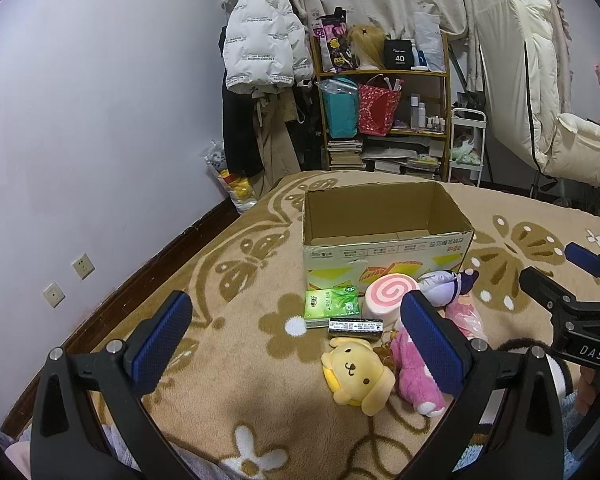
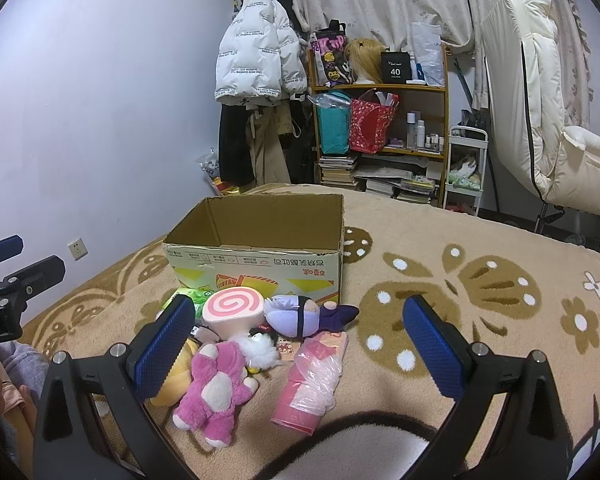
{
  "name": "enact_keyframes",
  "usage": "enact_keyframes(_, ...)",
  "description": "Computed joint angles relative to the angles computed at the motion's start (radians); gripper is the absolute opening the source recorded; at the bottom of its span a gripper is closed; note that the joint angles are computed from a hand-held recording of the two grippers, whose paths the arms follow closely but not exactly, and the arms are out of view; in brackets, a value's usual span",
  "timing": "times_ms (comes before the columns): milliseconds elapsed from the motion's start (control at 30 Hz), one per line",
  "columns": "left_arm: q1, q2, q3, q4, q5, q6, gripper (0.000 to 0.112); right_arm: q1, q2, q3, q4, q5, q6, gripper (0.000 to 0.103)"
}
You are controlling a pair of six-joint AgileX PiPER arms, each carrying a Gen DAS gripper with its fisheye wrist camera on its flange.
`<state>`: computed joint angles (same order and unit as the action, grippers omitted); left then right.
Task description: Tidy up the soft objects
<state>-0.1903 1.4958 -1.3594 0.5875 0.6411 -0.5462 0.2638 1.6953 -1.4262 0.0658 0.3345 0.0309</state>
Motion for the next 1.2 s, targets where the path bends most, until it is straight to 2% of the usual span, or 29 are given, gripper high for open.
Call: enact_keyframes(1200,0.006,-0.003,0.01,-0.014,-0.003,0.004,0.103,0.0,0.004,-0.004,-0.009,0.005,0.008,0.103)
